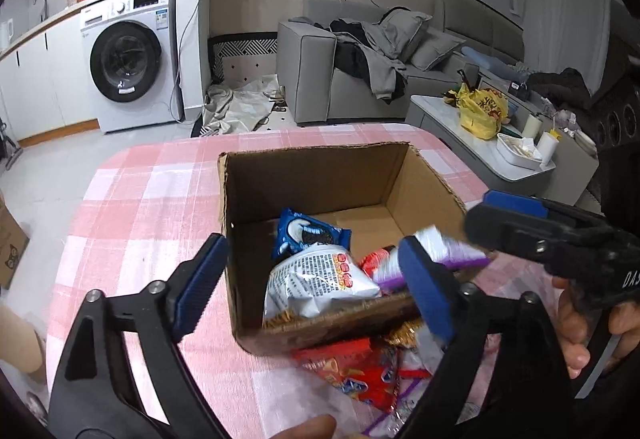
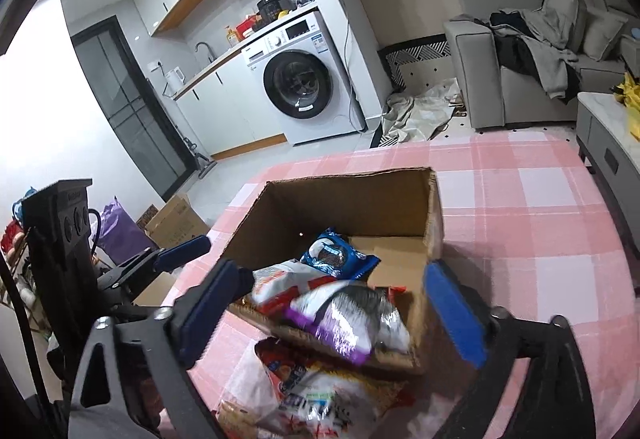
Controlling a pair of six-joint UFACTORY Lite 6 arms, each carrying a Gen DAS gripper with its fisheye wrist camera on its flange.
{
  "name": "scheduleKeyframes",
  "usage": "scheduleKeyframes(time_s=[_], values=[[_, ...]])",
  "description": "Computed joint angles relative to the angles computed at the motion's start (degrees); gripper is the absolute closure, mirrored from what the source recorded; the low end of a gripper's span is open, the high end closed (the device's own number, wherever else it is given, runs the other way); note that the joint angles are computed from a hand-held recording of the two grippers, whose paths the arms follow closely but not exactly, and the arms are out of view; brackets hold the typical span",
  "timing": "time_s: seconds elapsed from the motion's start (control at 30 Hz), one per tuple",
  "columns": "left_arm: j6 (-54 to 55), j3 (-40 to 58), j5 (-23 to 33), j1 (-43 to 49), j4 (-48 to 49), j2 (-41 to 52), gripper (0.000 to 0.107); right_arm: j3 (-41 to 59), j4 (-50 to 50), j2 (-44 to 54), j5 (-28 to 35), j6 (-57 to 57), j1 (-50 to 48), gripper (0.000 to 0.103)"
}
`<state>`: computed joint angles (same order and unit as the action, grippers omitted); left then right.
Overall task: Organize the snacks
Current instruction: 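Open left tool over the box while right tool drops its silver bag in, then move both open tools back to the remaining snacks on the table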
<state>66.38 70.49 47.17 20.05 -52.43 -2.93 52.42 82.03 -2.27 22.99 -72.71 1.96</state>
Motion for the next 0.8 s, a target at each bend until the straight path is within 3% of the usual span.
scheduleKeyframes(time_s=[0.03,0.07,0.2,0.43,0.8], values=[[0.09,-0.5,1.04,1.09,-0.39,-0.69,0.006,-1.1,0.2,-1.29,0.27,-0.11,-0.58,0.001],[0.06,-1.36,1.54,2.02,-0.46,-1.95,0.005,-2.78,1.09,-3.07,-0.25,-0.41,-0.98,0.0],[2.73,-4.89,4.51,7.21,-0.69,-6.84,0.005,-7.92,1.6,-8.68,-1.2,0.02,-1.51,0.0],[8.09,-8.41,13.55,18.69,-1.16,-11.74,0.005,-14.41,-7.0,-16.76,-4.55,9.11,2.68,0.0],[20.54,-15.33,25.76,37.26,-0.38,-17.86,0.005,-24.4,-27.06,-30.03,-8.13,32.11,10.33,0.0]])
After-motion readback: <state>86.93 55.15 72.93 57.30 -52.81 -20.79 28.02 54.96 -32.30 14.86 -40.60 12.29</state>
